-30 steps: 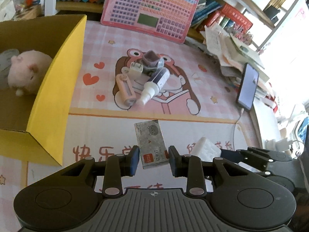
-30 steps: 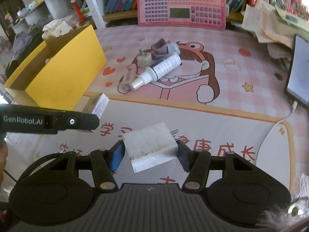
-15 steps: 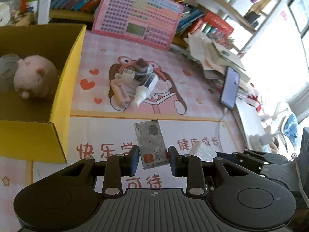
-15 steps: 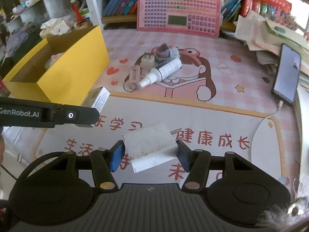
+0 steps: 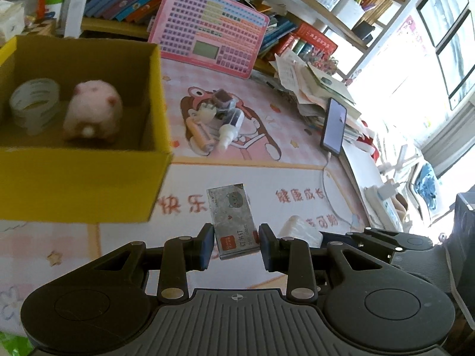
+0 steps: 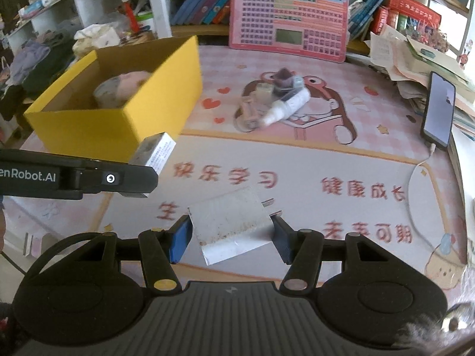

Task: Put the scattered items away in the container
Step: 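Lift the card box and white block and carry both over the yellow box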

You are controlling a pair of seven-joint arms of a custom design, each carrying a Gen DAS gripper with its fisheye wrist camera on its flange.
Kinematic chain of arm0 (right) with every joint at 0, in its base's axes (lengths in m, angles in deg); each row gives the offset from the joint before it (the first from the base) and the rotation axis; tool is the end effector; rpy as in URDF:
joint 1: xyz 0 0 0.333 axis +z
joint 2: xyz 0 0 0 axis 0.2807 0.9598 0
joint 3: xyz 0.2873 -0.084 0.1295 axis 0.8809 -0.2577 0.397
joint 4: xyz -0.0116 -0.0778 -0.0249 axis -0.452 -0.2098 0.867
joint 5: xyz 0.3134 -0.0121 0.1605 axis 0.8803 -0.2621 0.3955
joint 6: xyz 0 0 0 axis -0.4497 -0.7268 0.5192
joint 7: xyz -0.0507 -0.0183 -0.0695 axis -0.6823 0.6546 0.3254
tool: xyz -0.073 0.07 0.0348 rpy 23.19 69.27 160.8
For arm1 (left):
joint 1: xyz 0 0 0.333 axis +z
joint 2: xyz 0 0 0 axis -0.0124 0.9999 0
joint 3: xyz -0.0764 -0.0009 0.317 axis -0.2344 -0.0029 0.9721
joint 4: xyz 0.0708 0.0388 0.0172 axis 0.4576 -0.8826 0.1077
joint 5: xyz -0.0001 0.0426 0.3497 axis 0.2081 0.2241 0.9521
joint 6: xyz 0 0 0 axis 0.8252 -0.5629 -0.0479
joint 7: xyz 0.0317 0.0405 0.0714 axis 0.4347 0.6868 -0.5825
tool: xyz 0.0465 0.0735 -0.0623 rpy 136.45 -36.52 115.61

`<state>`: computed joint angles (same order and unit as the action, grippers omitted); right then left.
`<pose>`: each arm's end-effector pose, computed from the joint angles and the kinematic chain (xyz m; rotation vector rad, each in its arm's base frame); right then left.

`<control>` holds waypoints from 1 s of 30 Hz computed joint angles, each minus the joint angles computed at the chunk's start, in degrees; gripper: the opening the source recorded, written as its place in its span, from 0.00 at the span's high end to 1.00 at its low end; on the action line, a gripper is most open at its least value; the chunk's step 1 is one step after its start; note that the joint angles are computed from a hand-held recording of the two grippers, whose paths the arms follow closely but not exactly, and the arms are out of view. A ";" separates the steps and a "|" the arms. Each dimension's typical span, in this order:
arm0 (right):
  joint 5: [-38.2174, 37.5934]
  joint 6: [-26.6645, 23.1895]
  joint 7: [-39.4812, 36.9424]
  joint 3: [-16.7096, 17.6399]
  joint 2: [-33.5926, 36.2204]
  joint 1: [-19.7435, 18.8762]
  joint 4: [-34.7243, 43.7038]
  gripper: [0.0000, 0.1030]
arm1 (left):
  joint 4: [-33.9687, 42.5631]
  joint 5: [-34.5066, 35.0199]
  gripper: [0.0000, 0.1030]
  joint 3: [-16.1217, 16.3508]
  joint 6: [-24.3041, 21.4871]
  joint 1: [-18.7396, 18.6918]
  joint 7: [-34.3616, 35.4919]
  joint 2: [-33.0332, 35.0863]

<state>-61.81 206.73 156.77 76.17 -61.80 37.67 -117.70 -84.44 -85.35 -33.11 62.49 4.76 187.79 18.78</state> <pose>0.5049 0.2710 0.4926 -1.8992 1.7379 -0.5148 0.5692 -0.0135 0.4868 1.7123 -2.2906 1.2433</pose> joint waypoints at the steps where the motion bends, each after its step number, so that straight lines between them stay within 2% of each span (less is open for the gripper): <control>1: -0.38 -0.51 0.90 0.27 0.17 0.47 0.29 0.46 | -0.33 -0.14 0.70 0.40 -0.67 0.49 0.42 -0.28; 7: -2.02 -3.01 3.97 1.53 1.49 3.23 2.21 0.46 | -2.15 -0.73 0.70 2.65 -4.17 3.29 1.82 -1.61; 15: -2.59 -3.44 4.87 2.56 3.45 6.24 4.45 0.46 | -5.37 0.95 0.70 5.32 -6.86 6.49 3.68 -4.18; 19: -1.24 -4.39 2.50 3.25 4.77 7.44 6.28 0.46 | -6.77 -0.27 0.70 6.64 -8.02 8.09 5.11 -5.16; 23: 0.16 -8.47 -1.68 3.94 5.96 8.85 9.46 0.46 | -8.07 -2.53 0.70 7.93 -9.41 9.75 5.63 -5.55; 30: 3.49 -11.39 -8.17 4.72 7.96 10.29 14.28 0.46 | -9.91 -4.80 0.70 8.90 -8.58 11.63 7.02 -6.68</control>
<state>-58.33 195.34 148.60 80.89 -53.85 47.97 -103.43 -94.35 -90.14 -24.21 53.90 16.39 194.81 12.10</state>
